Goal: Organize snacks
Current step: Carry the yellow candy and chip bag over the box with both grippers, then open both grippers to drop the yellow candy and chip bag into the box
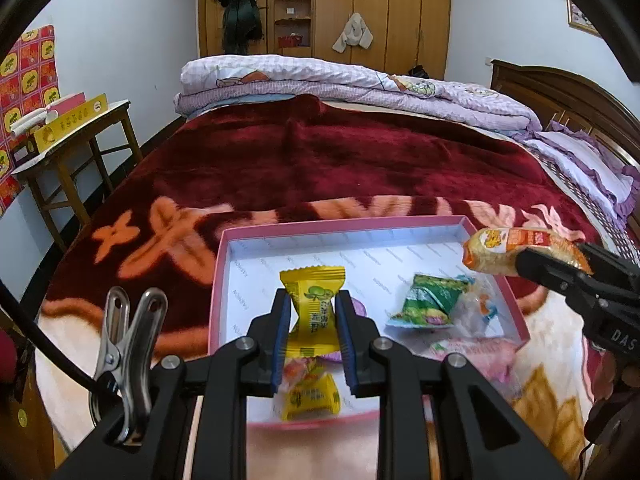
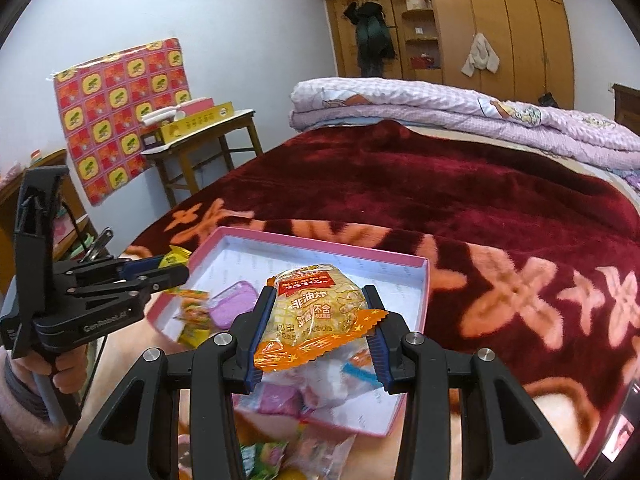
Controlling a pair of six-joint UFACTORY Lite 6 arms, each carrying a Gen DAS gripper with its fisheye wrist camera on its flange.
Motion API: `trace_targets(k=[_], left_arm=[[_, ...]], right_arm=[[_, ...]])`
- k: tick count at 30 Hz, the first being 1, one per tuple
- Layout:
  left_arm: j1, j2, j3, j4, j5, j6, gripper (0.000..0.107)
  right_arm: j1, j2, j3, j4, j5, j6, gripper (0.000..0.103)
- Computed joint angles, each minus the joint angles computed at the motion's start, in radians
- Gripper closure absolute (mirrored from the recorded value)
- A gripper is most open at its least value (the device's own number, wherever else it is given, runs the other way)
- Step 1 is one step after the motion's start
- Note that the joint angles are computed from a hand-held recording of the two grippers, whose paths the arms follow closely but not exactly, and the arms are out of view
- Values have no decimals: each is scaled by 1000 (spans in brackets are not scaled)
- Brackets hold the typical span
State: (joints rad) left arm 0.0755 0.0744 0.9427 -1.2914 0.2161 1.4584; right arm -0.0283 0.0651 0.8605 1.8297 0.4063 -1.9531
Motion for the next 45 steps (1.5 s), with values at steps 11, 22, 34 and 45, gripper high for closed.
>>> trace_targets(k=[11, 22, 34, 45], left_arm=[[-13, 250, 198, 5, -27, -19, 83], [-1, 352, 277, 92, 5, -114, 66], [16, 260, 205, 99, 25, -127, 64], [60, 57, 17, 63, 52, -91, 64]], right_arm=[[11, 214, 149, 131, -28, -132, 60], [18, 323, 235, 157, -68, -148, 58], [21, 244, 162, 201, -47, -194, 41], [21, 49, -12, 209, -21, -183, 41]])
